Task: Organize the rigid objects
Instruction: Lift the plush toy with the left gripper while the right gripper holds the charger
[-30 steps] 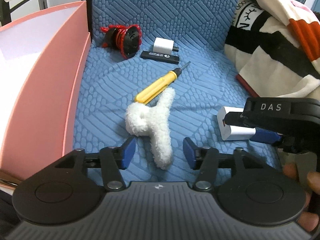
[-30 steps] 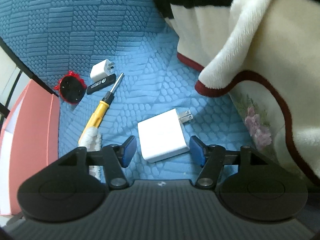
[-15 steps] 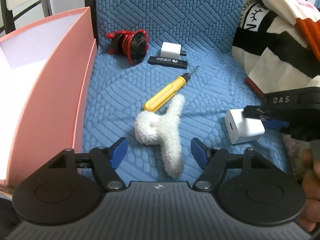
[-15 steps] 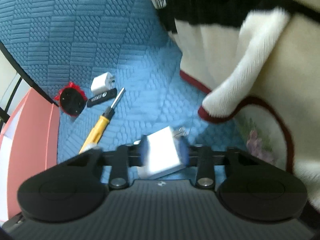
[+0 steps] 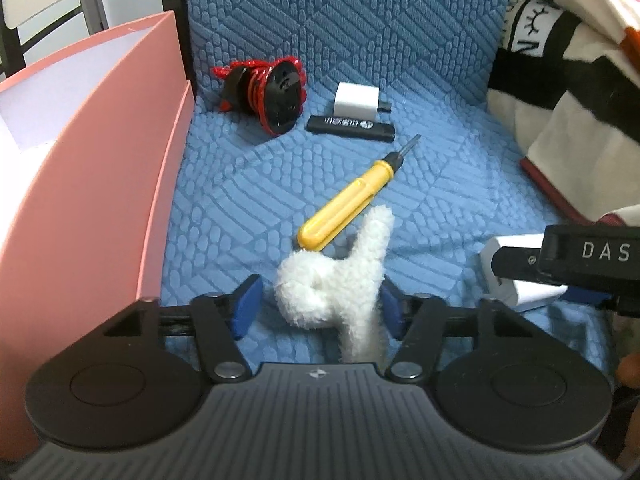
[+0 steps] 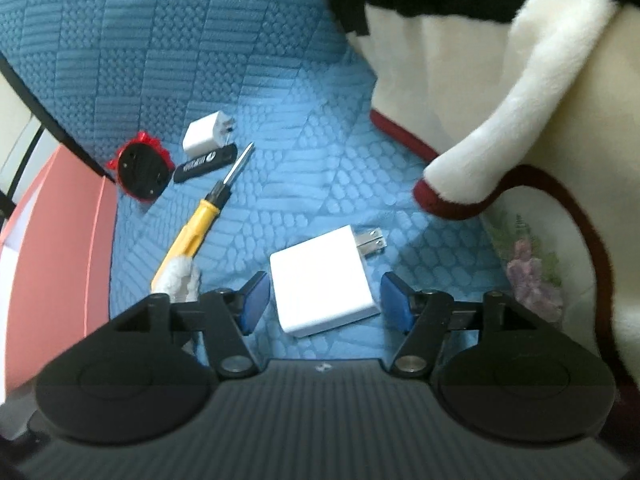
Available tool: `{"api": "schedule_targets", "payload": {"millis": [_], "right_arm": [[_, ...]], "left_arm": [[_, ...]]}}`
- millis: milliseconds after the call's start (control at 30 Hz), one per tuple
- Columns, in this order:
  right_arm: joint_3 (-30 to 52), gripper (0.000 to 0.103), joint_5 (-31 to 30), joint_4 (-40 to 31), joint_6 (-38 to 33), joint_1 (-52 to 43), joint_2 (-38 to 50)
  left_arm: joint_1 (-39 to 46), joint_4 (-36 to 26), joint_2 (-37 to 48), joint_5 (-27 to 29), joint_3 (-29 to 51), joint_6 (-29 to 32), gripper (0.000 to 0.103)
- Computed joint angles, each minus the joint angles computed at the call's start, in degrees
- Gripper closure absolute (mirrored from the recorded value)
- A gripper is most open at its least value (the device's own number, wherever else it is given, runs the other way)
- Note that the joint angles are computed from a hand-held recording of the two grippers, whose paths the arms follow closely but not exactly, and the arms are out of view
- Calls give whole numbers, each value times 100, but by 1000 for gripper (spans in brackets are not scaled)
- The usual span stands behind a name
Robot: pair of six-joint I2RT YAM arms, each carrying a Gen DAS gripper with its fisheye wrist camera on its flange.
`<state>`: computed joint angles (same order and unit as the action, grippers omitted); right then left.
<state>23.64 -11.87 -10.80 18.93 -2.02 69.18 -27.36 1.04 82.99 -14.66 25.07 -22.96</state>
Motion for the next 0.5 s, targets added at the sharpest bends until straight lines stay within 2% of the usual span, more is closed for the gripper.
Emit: {"api": "schedule_targets", "payload": {"millis": [100, 300, 500], "right_arm": [[3, 38, 194, 240, -42, 137, 152], [49, 44, 496, 442, -182, 355, 312], [51, 44, 239, 335, -167, 139, 181]], "left_arm": [[36, 187, 79, 102, -75, -42, 49], [60, 177, -201, 44, -202, -209, 50], [115, -131, -713, 88, -259, -334, 50]]}}
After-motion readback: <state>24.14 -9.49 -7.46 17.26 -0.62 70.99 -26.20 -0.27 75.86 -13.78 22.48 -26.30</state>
